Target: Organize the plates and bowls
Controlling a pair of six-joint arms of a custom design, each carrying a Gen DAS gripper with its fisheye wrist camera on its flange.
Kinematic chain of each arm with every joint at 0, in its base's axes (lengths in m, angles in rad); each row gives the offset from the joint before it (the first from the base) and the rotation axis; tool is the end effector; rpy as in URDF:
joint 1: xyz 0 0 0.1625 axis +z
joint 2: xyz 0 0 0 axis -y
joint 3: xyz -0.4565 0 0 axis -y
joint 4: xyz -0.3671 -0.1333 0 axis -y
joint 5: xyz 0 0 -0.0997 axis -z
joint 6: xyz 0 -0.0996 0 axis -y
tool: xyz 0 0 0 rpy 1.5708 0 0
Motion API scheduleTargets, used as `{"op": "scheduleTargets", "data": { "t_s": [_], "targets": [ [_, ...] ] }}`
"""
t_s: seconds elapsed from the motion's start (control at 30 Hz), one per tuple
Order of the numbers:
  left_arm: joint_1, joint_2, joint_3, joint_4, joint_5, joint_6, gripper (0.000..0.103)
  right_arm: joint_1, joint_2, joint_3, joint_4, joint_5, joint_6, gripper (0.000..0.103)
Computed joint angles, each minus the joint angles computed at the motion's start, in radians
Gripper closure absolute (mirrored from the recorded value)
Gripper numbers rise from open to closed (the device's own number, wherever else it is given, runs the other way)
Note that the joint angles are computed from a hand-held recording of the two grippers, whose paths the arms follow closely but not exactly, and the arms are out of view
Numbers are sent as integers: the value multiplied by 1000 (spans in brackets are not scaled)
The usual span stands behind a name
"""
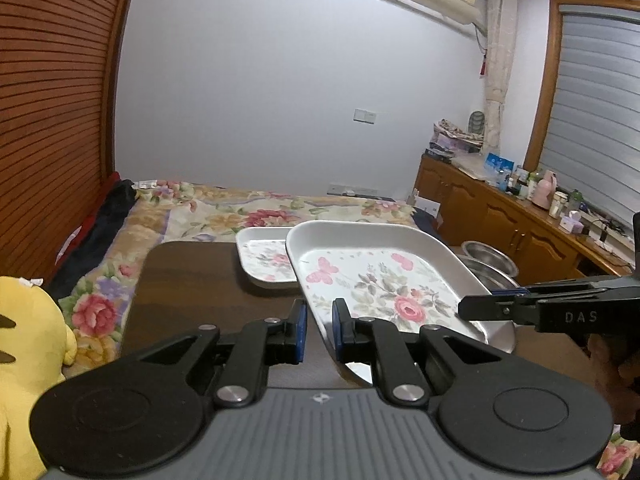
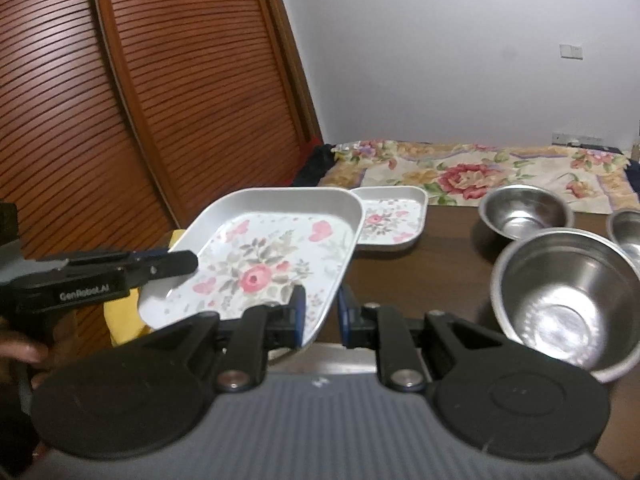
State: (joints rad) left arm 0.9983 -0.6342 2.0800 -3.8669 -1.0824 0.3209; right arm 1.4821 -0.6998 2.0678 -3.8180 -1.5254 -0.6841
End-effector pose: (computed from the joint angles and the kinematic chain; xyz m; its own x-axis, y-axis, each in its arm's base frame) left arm -0.1441 -0.5559 0.0856 -0.7729 0.3476 -0.5308 0.6335 0.4688 -0.6155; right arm 0.0874 -0.5734 0.1103 -0.8092 -0.3599 0.4643 -0.5870 0.5262 -0.6152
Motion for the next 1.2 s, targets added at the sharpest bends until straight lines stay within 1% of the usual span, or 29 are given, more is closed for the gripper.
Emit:
{"op": "scheduleTargets", "data": {
  "t_s": [0.23,0.4,0.6,0.67,0.77,0.9,1.03,1.2],
  "targets": [
    [-64,24,76,-78,44,-31,88,-44,-37,95,-82,47,-33,84],
    [-83,47,103,-106,72,-54,88,-73,-32,130,-129,75,-65,84],
    [-77,67,99,-74,91,-80,88,-87,-5,137,-172,80,-105,84],
    [-75,80,94,-74,99,-74,88,-92,8,132,-186,76,-118,84],
    [-61,91,90,-67,89,-87,88,-109,23,129,-199,80,-137,84],
    [-46,103,81,-47,91,-99,88,-126,43,116,-191,78,-143,84],
    [-38,111,76,-26,91,-105,88,-133,61,118,-209,68,-154,84],
    [-40,134,69,-30,118,-94,88,-140,79,119,-236,63,-171,84]
  ]
}}
